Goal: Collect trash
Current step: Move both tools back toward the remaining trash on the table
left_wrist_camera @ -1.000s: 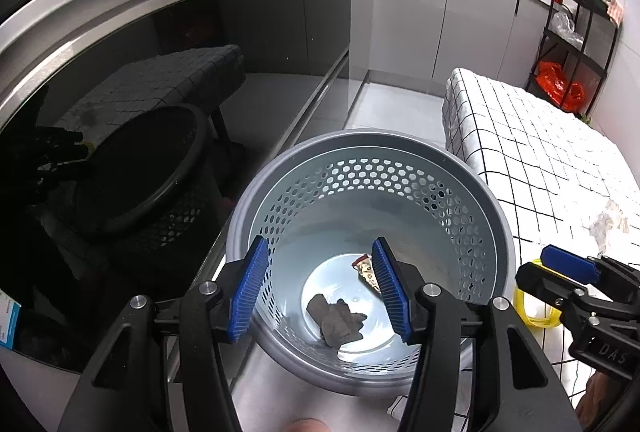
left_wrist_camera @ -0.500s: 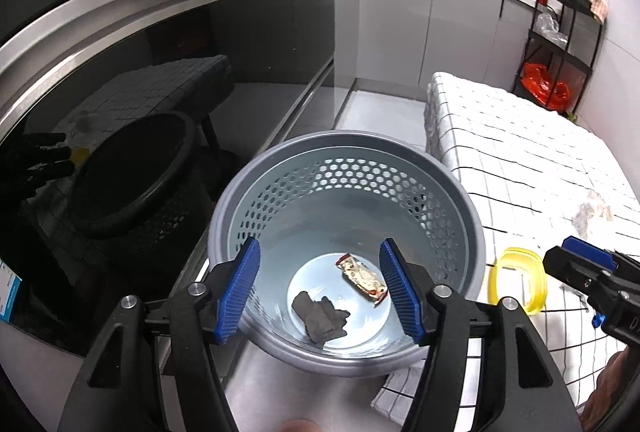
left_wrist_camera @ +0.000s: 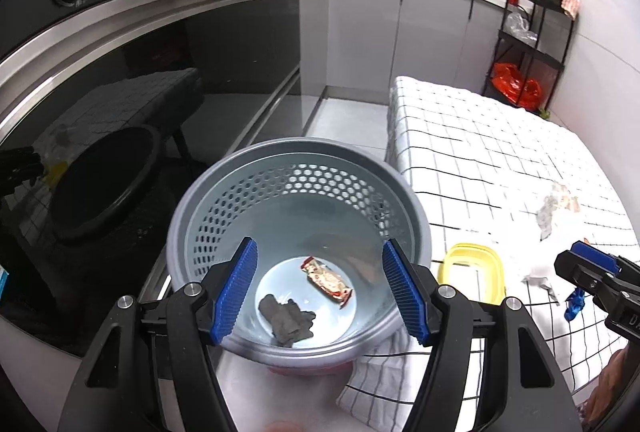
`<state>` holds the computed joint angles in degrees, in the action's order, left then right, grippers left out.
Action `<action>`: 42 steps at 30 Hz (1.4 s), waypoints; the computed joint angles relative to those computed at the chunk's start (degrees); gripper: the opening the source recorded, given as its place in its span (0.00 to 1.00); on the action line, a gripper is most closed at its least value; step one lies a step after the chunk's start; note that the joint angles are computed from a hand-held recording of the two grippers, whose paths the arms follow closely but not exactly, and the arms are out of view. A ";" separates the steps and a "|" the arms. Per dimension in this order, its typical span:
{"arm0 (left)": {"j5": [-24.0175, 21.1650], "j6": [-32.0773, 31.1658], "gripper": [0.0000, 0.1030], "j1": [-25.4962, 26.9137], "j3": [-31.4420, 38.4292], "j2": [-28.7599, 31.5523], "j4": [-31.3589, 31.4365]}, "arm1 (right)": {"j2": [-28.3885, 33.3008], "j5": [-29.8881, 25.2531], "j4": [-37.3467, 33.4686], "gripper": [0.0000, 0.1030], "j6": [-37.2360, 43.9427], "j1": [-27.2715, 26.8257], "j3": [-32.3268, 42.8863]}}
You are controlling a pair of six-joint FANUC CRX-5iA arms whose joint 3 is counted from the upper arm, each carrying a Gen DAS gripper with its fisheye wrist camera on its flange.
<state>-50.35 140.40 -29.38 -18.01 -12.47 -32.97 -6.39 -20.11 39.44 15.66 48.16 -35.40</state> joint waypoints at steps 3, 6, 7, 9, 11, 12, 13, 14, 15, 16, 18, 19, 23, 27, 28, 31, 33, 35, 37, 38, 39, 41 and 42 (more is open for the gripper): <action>0.59 0.03 0.62 -1.03 0.32 0.53 0.03 | -1.61 -0.90 1.75 0.59 -2.22 -0.16 -1.74; 1.17 0.19 0.63 -2.22 0.80 1.11 -0.05 | -3.18 -1.87 3.53 0.59 -4.41 -0.36 -3.58; 1.29 0.24 0.63 -2.66 0.95 1.34 -0.16 | -3.73 -2.34 4.23 0.59 -5.27 -0.37 -4.23; 1.69 0.13 0.64 -3.26 1.04 1.58 -0.14 | -5.08 -3.48 5.29 0.59 -6.82 -0.22 -5.56; 1.96 -0.06 0.64 -3.85 1.26 1.90 -0.08 | -6.12 -4.41 6.01 0.60 -8.01 -0.23 -6.51; 1.99 0.07 0.65 -4.41 1.45 2.16 -0.22 | -6.77 -4.91 6.58 0.61 -8.86 -0.25 -7.23; 1.78 0.47 0.66 -5.19 1.78 2.49 -0.76 | -7.46 -5.35 7.25 0.62 -9.83 -0.30 -8.01; 1.45 0.88 0.67 -5.81 2.15 2.82 -1.34 | -8.21 -5.83 7.69 0.62 -10.63 -0.33 -8.82; 1.12 1.28 0.68 -6.64 2.54 3.17 -2.09 | -8.77 -6.39 7.82 0.62 -11.16 -0.22 -9.35; 1.27 1.23 0.68 -7.05 2.57 3.22 -2.23 | -9.37 -6.88 7.85 0.62 -11.55 -0.23 -9.90; 1.63 1.12 0.69 -7.67 2.77 3.54 -2.10 | -10.47 -7.90 7.68 0.62 -12.20 -0.28 -10.87; 1.80 0.98 0.69 -7.83 2.86 3.73 -1.90 | -10.90 -8.28 7.61 0.62 -12.51 -0.37 -11.34; 2.08 0.45 0.72 -8.86 3.31 4.77 -1.29 | -12.40 -10.03 7.77 0.62 -14.35 -0.10 -13.13; 2.83 -0.26 0.76 -9.83 3.85 6.18 -0.09 | -13.11 -12.09 8.29 0.64 -15.60 0.64 -14.39; 2.93 -0.42 0.77 -10.00 3.98 6.53 0.18 | -13.10 -12.28 8.08 0.65 -15.45 0.74 -14.51; 3.44 -1.00 0.80 -10.15 4.16 7.49 1.36 | -12.57 -12.35 6.88 0.65 -14.03 0.81 -14.46; 3.33 -1.16 0.83 -10.27 4.48 8.17 1.65 | -11.76 -12.20 6.04 0.65 -13.07 1.02 -14.18; 3.13 -1.43 0.83 -10.33 4.78 8.81 1.98 | -10.48 -12.03 5.09 0.65 -11.65 0.92 -13.53; 2.99 -1.55 0.85 -10.13 4.91 9.29 2.38 | -9.25 -11.71 4.09 0.65 -10.35 0.84 -12.90; 3.12 -1.82 0.85 -9.74 4.84 9.45 2.98 | -8.69 -11.85 3.79 0.65 -10.05 0.87 -12.60; 3.36 -2.02 0.85 -9.43 4.63 9.46 3.44 | -7.91 -12.22 3.69 0.65 -10.03 0.87 -12.22; 3.40 -2.30 0.86 -8.81 4.53 9.76 4.31 | -6.56 -12.44 3.24 0.65 -9.99 0.57 -11.61; 3.45 -2.49 0.86 -8.58 4.53 9.90 4.62 | -6.21 -12.29 2.79 0.65 -9.83 0.32 -11.43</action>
<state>-46.90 137.91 -37.96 -13.47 -2.57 -28.36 -12.60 -32.40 42.23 5.84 48.48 -46.83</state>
